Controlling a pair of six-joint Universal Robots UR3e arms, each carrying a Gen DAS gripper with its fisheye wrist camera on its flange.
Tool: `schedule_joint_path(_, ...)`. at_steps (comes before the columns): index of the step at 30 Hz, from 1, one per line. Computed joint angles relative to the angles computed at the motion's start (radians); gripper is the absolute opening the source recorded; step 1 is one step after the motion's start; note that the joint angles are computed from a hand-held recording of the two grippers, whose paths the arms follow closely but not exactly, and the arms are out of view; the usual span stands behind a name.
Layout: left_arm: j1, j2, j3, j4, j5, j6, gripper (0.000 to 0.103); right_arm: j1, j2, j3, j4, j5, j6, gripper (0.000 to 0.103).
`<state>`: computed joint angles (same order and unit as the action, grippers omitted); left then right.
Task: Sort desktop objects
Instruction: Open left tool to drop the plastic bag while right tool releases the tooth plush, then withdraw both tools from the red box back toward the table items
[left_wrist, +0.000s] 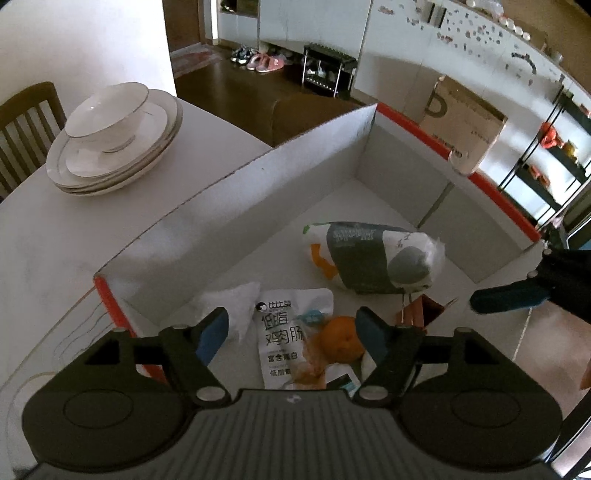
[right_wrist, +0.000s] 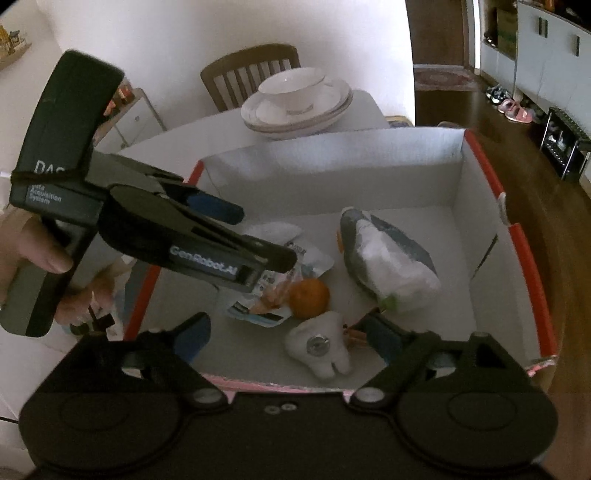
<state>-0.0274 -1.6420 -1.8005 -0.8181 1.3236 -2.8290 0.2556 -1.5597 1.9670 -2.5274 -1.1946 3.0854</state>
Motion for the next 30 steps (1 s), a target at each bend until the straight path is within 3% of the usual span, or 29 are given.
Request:
schedule_joint_path(13, 0.093, 0.193, -0.163, 0.040, -0.093, 0.029, 0.088, 0.009, -0.098, 0.064, -0.061, -0.003, 0.076, 0.100)
schedule_joint_path(17, 0.139, 0.288, -0.228, 0.051, -0.124, 0.052, 0.100, 0.040, -0.110, 0.069, -0.074, -0.036, 0.103, 0.100)
schedule_joint_path(20, 0.194, 0.376, -0.280, 0.051, -0.156, 0.068, 0.102, 0.068, -0.119, 0.070, -0.084, -0.061, 0.128, 0.100)
schedule_joint_path(25, 0.328, 0.534, -0.346, -0.018, -0.243, 0.139, 0.102, 0.127, -0.109, 0.054, -0.108, -0.110, 0.199, 0.101)
schedule_joint_path(30, 0.523, 0.717, -0.380, -0.230, -0.370, 0.290, 0.102, 0.202, -0.084, 0.032, -0.143, -0.168, 0.288, 0.101)
